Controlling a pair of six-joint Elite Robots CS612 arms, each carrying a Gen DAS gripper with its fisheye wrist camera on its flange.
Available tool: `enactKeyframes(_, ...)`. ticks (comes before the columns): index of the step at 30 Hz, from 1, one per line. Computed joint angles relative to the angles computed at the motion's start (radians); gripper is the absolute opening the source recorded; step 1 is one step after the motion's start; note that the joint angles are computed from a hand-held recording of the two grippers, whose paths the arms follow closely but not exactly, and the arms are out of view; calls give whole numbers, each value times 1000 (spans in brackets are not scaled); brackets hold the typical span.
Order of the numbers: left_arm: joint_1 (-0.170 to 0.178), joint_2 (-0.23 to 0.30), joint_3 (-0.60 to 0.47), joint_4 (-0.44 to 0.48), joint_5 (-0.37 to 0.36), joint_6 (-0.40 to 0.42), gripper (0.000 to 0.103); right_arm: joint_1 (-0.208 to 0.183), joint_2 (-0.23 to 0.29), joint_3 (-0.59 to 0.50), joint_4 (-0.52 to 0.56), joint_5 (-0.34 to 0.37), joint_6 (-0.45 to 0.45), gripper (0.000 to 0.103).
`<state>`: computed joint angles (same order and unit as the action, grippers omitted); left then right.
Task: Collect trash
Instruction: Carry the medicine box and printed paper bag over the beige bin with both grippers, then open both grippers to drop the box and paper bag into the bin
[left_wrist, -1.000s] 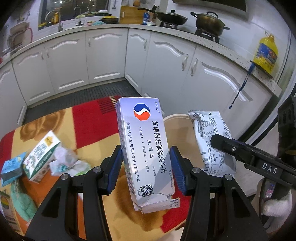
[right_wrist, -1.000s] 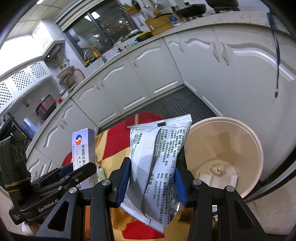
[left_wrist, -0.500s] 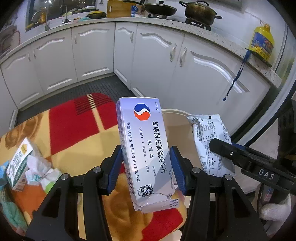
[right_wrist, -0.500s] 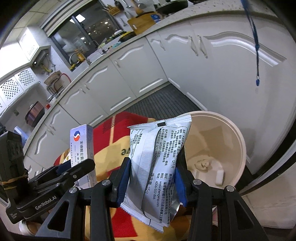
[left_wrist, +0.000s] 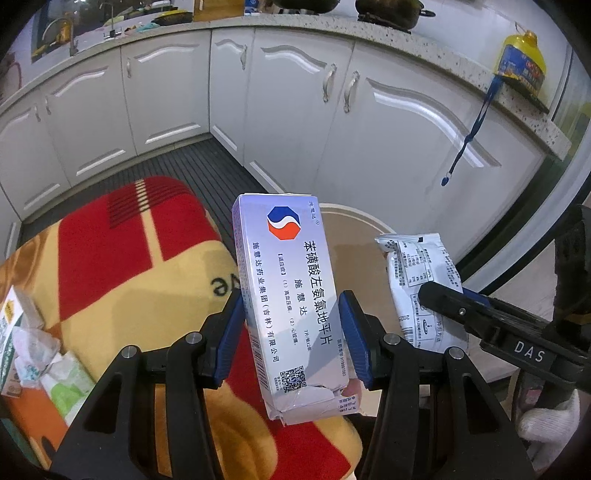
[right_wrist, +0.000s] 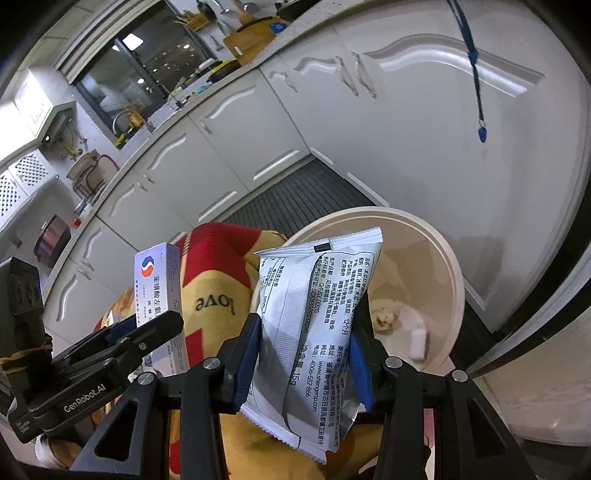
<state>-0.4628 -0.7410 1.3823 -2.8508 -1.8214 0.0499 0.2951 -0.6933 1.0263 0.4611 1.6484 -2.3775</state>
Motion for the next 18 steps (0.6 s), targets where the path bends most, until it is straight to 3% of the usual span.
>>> enactKeyframes(18,-18,57,-74,55,-8,-5,50,-16,49,-34,53,9,27,43)
